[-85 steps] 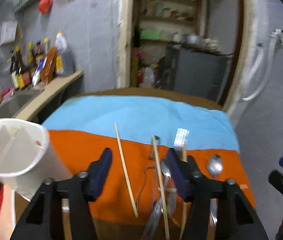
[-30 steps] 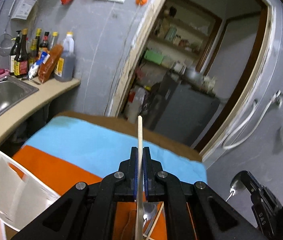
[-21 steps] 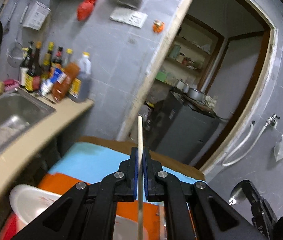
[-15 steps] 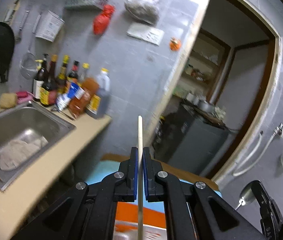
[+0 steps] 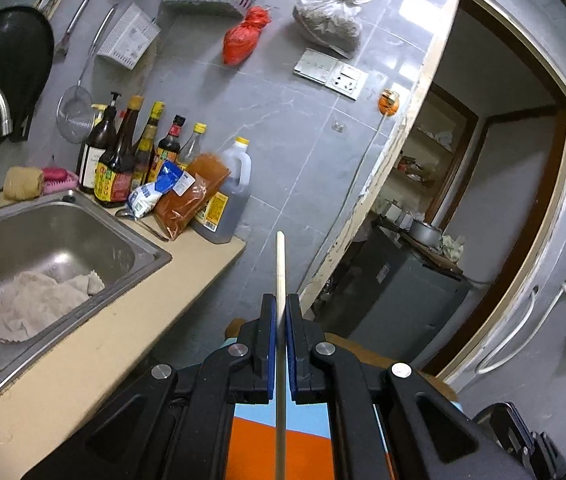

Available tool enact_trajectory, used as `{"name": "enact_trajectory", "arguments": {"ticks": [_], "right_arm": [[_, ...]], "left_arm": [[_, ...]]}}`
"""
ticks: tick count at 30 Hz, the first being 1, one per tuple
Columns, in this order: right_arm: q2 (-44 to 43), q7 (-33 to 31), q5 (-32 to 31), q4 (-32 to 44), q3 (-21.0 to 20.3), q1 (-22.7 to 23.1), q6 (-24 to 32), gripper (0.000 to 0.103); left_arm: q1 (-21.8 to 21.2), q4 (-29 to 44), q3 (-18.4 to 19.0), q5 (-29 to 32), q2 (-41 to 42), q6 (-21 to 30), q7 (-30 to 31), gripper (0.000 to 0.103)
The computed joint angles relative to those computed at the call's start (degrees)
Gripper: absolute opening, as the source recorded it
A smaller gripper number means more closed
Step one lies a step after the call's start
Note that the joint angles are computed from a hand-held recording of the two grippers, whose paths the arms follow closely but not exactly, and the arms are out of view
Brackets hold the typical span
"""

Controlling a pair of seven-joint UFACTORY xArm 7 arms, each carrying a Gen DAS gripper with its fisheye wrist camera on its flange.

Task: Organize utensils
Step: 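Carry the chopstick with the left gripper and drop it into the white caddy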

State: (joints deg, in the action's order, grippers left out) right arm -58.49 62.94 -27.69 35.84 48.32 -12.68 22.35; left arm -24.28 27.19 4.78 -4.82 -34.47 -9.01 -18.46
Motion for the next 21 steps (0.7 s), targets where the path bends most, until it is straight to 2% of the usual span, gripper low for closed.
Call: {"name": "enact_trajectory", "arguments": {"ticks": [4,11,17,21], "right_arm": [[1.6,-0.1,-0.1,-0.5,0.7,0.2,-0.2,0.002],[4.1,1.1,0.4,-1.8,-0.1,2.6,-0.8,0.002],[5.0,1.6,-0.3,-2.4,-0.7,4.4,-0.7,0.003],[5.5,1.7,-0.4,-2.6,-1.8,5.8,-0.3,0.003]], "left_arm": [[3.9,-1.8,-3.9,0.8,-0.5,-0.8,-0.2,0.005],[5.1,-3.8,-4.9,2.3,-2.6,-0.3,0.8,0.005],[4.6,-4.6,-4.3,3.0,-4.4,1.2,2.3,0.005],[2.9,-4.5,-2.7,2.7,-6.3,5.0,3.8,0.006]]}}
